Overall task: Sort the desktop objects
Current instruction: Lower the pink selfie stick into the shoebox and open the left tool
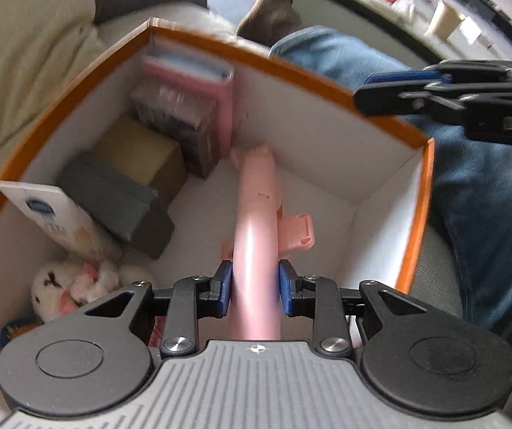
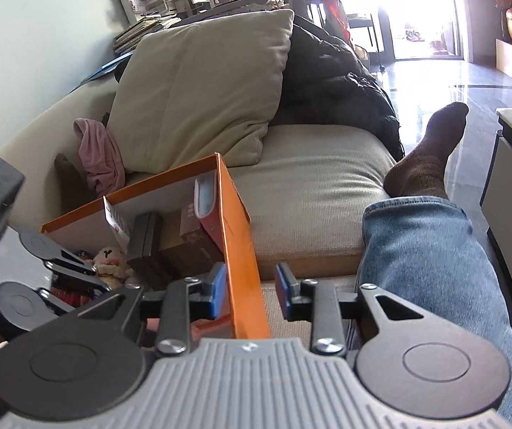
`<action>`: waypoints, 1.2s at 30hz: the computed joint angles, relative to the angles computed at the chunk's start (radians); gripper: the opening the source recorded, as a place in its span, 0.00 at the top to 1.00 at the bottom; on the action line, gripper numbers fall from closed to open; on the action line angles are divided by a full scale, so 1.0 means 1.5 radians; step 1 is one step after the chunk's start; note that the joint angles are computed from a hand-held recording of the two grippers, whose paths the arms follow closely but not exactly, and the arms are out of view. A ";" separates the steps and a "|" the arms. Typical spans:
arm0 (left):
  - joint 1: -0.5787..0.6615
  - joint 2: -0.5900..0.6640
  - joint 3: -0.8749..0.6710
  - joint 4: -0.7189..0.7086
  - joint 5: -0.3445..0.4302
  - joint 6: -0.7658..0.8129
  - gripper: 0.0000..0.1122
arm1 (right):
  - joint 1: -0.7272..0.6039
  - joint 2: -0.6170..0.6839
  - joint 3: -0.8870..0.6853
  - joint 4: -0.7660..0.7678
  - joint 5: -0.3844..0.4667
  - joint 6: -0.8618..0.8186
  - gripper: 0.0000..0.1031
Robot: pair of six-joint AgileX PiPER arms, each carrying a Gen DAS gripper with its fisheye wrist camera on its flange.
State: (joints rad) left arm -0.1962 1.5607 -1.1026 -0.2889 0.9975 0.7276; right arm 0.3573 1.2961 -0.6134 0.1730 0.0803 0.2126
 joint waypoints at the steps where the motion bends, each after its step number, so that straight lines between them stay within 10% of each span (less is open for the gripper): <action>1: 0.003 0.000 0.007 -0.005 -0.011 -0.001 0.73 | 0.001 -0.002 0.002 -0.004 -0.001 0.005 0.68; 9: -0.001 0.014 -0.010 0.042 0.017 -0.055 0.68 | 0.024 -0.034 0.021 -0.057 0.012 0.073 0.68; 22: 0.086 -0.345 0.074 0.028 0.006 -0.184 0.48 | 0.189 -0.143 0.015 -0.660 0.111 0.694 0.59; 28: 0.298 -0.509 0.102 -0.092 0.050 -0.195 0.33 | 0.352 -0.142 0.009 -0.966 0.247 1.003 0.53; 36: -0.038 -0.641 0.277 0.346 -0.117 -0.709 0.28 | 0.449 -0.077 0.018 -1.111 0.333 1.173 0.46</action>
